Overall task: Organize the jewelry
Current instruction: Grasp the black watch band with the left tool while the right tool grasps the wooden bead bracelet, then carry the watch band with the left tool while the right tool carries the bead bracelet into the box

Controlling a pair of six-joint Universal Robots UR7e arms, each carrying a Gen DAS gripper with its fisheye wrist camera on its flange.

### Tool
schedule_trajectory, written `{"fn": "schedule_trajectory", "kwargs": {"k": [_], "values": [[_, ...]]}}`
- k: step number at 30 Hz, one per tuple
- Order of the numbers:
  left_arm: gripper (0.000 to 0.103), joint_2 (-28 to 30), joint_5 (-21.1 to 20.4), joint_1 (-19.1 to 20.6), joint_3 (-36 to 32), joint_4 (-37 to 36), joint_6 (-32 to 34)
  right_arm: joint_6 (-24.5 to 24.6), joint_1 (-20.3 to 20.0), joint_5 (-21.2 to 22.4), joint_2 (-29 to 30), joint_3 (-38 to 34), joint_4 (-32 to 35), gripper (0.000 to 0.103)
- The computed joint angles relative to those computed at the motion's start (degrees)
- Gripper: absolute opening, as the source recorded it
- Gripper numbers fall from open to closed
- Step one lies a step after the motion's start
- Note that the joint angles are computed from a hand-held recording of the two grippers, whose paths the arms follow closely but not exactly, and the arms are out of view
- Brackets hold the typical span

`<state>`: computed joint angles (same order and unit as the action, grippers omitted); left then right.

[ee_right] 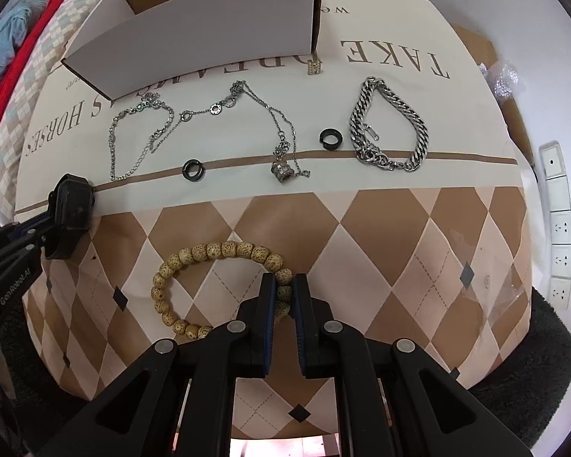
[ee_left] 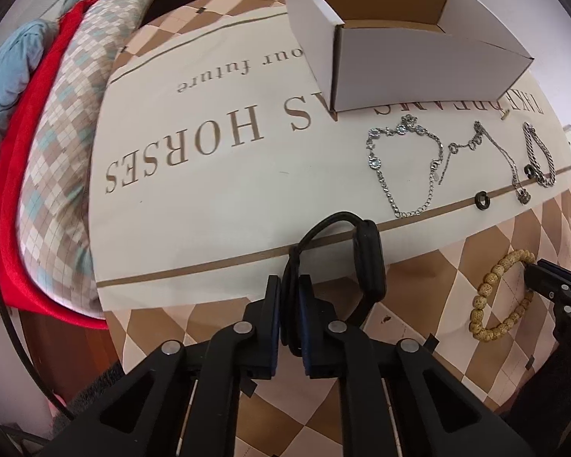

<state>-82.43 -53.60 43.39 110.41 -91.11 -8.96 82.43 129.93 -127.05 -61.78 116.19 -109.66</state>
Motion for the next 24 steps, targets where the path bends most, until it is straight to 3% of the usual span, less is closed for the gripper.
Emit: {"fn": "schedule_trajectory", "kwargs": {"k": [5, 9, 12, 19, 24], "values": [[0.004, -2.54, 2.37, -1.19, 2.25, -1.76, -1.59, 1.18, 1.10, -2.70, 2.23, -2.13, 3.49, 0.010], [0.004, -5.01, 3.56, -3.41, 3.99, -2.06, -4.18, 1.60, 2.60, -3.94, 2.66, -1.95, 0.04, 0.009], [0.004, -5.72, 3.85, -4.53, 4.26, -2.23, -5.52, 3.53, 4.22, -4.93, 2.00, -2.31, 1.01, 0.009], [0.004, -6.57, 3.13, -6.08, 3.24, -2.42, -8.51, 5.71, 6.87, -7.63, 3.22, -9.78, 8.22, 0.009], [0.004, -6.63, 1.49, -7.56, 2.08, -3.94, -9.17, 3.56, 6.22, -10.34, -0.42, -9.10, 8.30, 0.009]]}}
